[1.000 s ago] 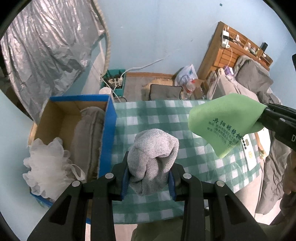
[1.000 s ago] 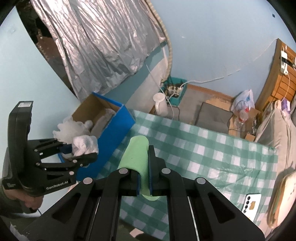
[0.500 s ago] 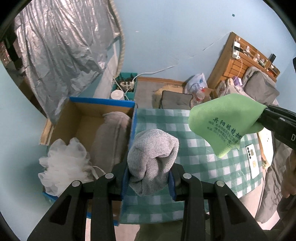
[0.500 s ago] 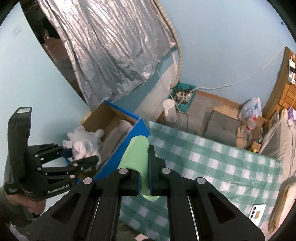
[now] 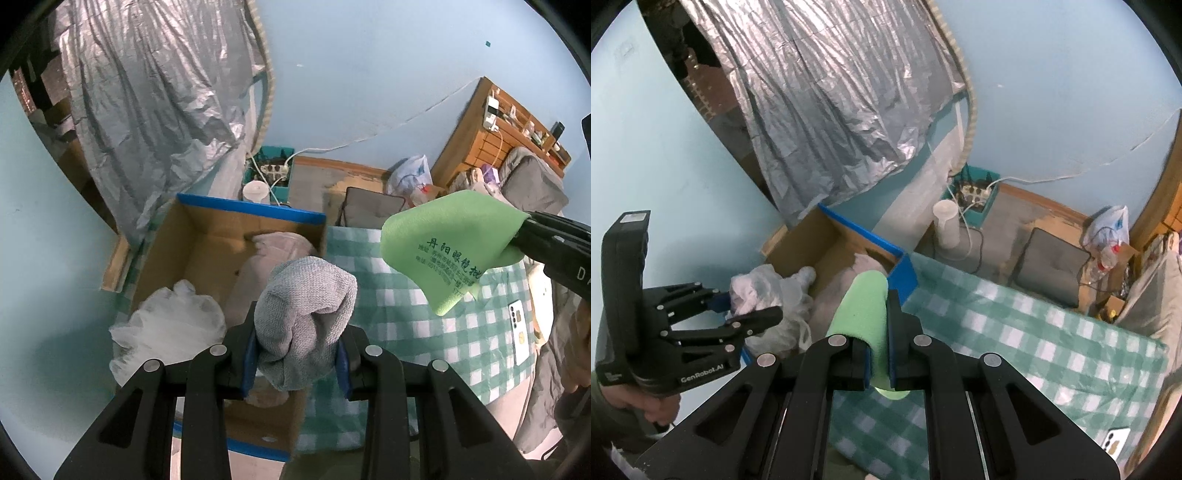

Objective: Organize soft objects
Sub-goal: 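Carry the grey sock with left gripper while right gripper carries the green cloth over the box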

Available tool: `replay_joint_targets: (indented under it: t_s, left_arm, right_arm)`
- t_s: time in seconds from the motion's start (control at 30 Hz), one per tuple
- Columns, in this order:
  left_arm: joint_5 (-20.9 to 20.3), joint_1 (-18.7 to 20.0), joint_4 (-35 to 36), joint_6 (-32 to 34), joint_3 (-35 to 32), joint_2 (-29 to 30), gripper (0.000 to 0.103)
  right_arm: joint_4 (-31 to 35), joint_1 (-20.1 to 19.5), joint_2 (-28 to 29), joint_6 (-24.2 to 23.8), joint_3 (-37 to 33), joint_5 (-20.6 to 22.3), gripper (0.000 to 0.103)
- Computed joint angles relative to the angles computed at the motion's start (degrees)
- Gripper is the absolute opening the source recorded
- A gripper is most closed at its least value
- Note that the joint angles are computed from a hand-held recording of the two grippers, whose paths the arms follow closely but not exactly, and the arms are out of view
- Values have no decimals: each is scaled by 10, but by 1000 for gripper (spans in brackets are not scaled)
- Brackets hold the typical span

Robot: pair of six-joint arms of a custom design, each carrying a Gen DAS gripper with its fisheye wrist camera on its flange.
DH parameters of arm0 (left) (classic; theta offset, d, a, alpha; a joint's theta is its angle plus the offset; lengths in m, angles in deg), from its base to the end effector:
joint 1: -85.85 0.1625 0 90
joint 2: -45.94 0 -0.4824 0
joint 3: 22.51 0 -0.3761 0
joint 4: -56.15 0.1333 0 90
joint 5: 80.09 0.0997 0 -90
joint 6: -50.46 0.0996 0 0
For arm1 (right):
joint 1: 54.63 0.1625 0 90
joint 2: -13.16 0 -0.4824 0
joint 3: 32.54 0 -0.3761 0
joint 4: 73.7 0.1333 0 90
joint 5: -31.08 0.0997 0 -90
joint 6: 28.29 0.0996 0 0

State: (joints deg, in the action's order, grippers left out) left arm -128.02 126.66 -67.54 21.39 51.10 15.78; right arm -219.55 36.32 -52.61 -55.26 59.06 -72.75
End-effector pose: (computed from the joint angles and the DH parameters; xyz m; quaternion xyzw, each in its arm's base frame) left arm -0.4565 -0.6585 0.0564 0.1925 0.9103 -0.1641 0.3275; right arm 0.1206 -0.6693 0.4047 0.2011 -0.9381 0.2243 0.1712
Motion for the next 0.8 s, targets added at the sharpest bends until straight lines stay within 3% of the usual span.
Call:
replay_joint_targets:
  t_s: [0.8]
  left_arm:
    - [-1,79,32,59,-60,10,35]
  right_arm:
    - [31,37,138,36,-103,-26,6]
